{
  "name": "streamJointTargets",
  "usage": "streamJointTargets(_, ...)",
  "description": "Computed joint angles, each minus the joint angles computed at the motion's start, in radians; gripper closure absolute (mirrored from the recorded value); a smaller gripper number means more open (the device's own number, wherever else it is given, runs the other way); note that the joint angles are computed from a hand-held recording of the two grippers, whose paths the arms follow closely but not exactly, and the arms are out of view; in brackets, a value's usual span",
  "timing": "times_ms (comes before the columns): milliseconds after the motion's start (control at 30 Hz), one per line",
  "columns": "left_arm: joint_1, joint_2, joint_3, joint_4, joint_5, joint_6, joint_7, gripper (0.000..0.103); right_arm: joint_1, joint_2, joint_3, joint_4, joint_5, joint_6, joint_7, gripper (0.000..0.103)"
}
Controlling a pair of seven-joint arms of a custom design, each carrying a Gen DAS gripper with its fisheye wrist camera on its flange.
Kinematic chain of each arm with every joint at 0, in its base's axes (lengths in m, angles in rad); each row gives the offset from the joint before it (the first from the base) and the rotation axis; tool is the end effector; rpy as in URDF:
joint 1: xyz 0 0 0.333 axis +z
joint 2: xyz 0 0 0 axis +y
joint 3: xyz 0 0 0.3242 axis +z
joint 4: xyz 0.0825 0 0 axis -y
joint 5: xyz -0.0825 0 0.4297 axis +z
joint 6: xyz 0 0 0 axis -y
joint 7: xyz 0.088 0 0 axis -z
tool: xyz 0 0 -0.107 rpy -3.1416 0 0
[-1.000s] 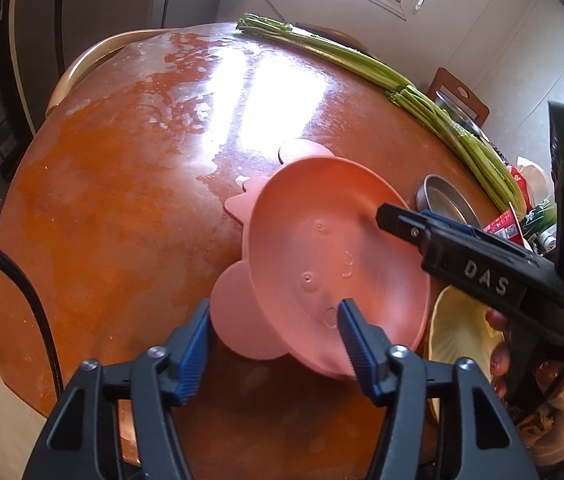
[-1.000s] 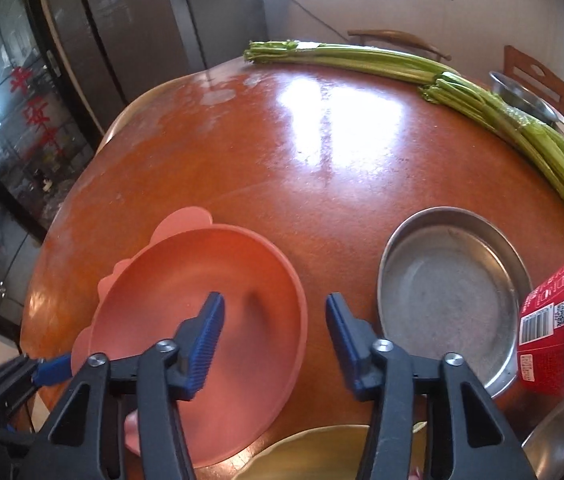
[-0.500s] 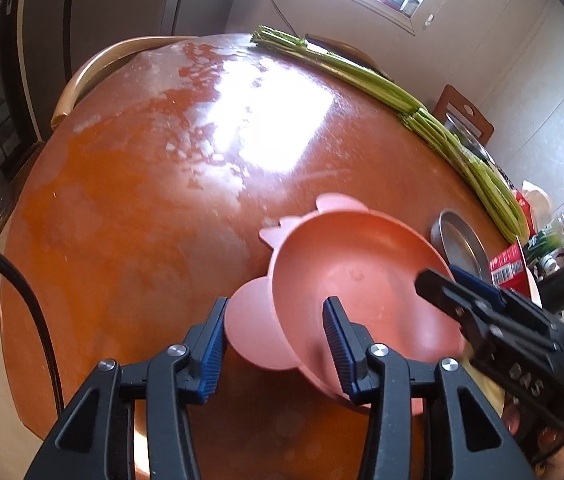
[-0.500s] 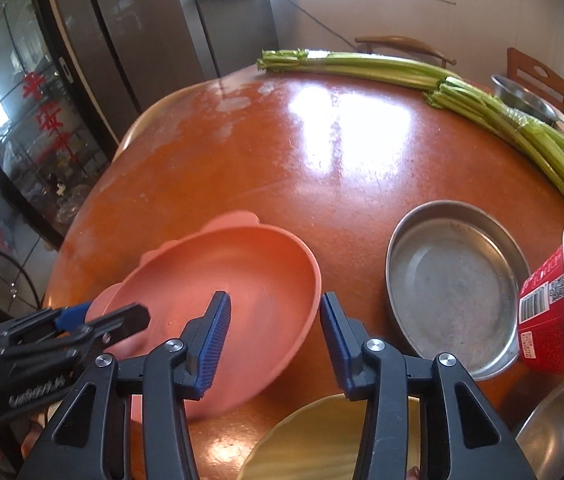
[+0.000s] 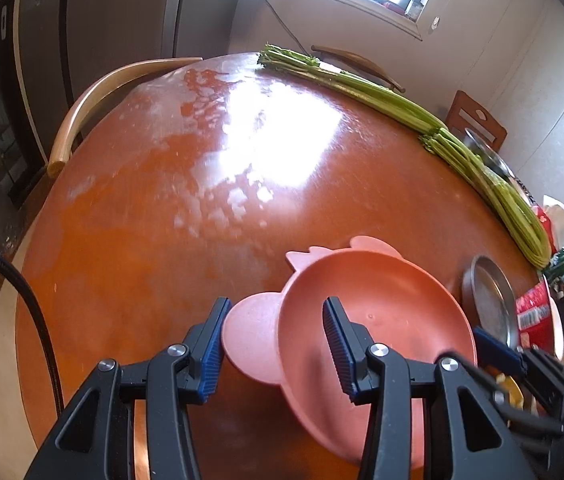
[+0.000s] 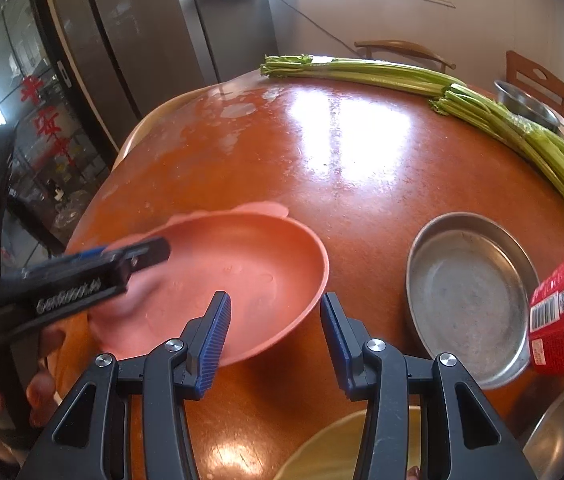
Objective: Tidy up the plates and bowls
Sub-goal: 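Lift the pink plate with the left tool, set it down, and release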
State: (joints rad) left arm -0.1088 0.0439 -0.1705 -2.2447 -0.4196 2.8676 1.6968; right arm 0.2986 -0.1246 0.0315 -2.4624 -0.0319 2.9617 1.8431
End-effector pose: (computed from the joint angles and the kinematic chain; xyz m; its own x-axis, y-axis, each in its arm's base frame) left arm 0.5866 -0.1441 0.3879 -0.1018 -0.9627 0.2508 -0.8546 -0.0444 -0.5175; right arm 0.5121 0.1778 0.3906 0.1285 -0.9830 -0.1311 -0.8215 -0.0314 -0.5694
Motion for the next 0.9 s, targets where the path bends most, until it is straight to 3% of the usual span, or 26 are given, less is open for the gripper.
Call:
streamJointTargets(367, -0.002, 0.113, 0.021, 0.114, 0.148, -0.019, -0.096, 0.056, -0.006, 0.059, 0.013, 0.049, 0.021, -0.009, -0.004, 0.054)
streamJointTargets(900, 0.004, 0.144, 0.011, 0.144, 0.173, 0.000, -0.086, 0.052, -0.006, 0.054, 0.017, 0.051, 0.048, -0.037, -0.037, 0.054)
